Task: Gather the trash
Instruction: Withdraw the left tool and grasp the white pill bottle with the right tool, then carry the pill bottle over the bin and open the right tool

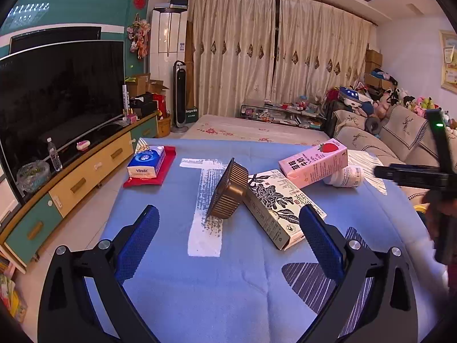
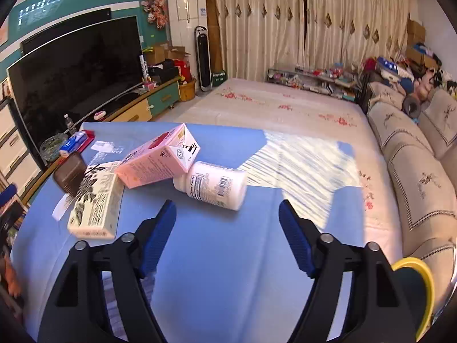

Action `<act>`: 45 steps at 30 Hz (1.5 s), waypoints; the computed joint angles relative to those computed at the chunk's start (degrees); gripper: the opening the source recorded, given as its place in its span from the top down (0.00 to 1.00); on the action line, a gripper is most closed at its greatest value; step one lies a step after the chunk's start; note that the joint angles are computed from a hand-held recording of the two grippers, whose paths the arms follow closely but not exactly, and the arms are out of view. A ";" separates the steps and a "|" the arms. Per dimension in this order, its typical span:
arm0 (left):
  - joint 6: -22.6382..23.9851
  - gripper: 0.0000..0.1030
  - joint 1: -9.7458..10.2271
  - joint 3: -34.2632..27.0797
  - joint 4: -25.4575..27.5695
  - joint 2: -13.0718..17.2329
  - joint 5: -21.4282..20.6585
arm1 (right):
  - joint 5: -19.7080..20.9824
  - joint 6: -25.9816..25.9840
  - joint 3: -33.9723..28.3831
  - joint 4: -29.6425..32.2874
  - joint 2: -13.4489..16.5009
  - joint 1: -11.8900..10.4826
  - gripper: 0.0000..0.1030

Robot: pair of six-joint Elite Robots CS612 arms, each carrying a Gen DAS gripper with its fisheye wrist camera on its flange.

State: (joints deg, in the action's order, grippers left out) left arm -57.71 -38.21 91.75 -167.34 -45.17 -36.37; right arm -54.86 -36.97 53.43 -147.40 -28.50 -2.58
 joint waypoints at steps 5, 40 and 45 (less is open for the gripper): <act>0.25 0.06 0.04 -0.14 -0.25 0.20 -1.06 | -5.33 3.62 -0.24 -3.89 1.18 2.05 0.19; 1.95 0.06 -0.38 -0.51 -1.70 0.64 -1.92 | -9.95 6.30 6.18 -5.57 -2.06 0.88 0.23; 2.69 0.06 -0.52 -1.00 -0.99 0.93 -1.58 | -6.98 5.41 10.75 -6.63 -4.63 -1.27 0.23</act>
